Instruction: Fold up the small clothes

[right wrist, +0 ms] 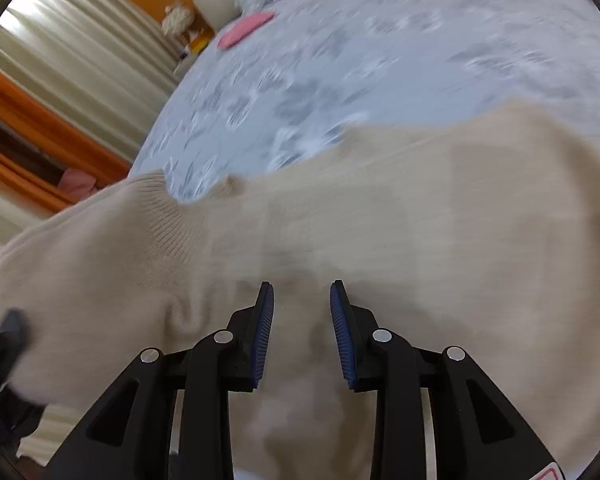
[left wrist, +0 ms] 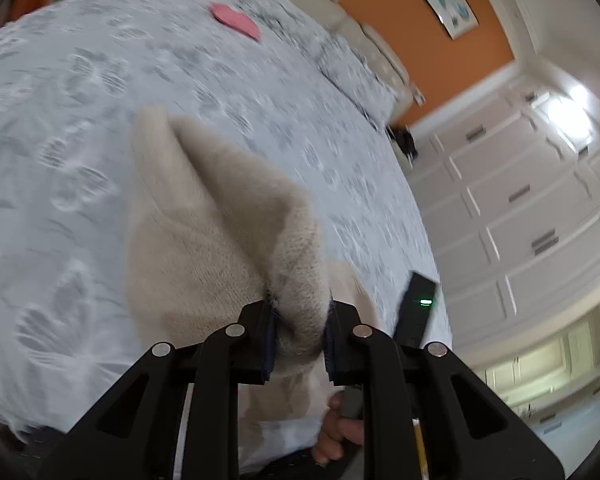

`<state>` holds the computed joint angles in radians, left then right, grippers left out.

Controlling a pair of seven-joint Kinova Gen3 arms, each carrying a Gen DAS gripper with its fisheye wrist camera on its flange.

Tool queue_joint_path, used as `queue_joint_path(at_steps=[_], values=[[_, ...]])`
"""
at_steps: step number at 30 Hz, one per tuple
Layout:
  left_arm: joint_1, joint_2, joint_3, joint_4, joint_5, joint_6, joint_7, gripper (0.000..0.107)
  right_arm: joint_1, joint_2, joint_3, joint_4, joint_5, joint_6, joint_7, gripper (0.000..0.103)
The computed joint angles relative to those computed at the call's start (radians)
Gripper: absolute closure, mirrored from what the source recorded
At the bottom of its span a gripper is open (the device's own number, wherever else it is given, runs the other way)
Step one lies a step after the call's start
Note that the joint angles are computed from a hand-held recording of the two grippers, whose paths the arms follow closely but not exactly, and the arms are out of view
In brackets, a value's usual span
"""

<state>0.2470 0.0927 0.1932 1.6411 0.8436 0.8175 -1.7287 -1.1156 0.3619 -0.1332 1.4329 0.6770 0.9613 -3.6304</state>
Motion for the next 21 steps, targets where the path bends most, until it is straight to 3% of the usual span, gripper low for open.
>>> queue_joint_path(at_steps=[4, 9, 11, 14, 16, 18, 21], values=[[0.101, 0.077, 0.052, -0.063, -0.087, -0.011, 0.052, 0.091, -0.103, -0.096, 0.016, 0.09, 0.036, 0.155, -0.123, 0.072], [0.255, 0.203, 0.046, -0.116, -0.231, 0.043, 0.143, 0.087, -0.087, -0.175, -0.101, 0.181, 0.029, 0.265, -0.263, 0.067], [0.223, 0.169, 0.075, -0.046, -0.197, 0.0, 0.126, 0.084, -0.075, -0.192, -0.134, 0.191, 0.023, 0.27, -0.272, 0.064], [0.148, 0.055, 0.106, 0.063, -0.115, -0.058, 0.03, 0.057, -0.058, -0.195, -0.177, 0.167, 0.065, 0.279, -0.237, 0.043], [0.14, -0.018, 0.07, 0.098, -0.128, -0.047, 0.03, 0.037, -0.061, -0.189, -0.175, 0.144, 0.095, 0.262, -0.198, 0.041], [0.144, -0.078, 0.04, 0.123, -0.192, -0.055, 0.056, 0.036, -0.024, -0.168, -0.212, 0.109, 0.128, 0.237, -0.127, 0.041], [0.141, -0.115, 0.015, 0.138, -0.266, -0.032, 0.1, 0.033, 0.096, -0.115, -0.351, 0.05, 0.169, 0.212, -0.005, 0.04]])
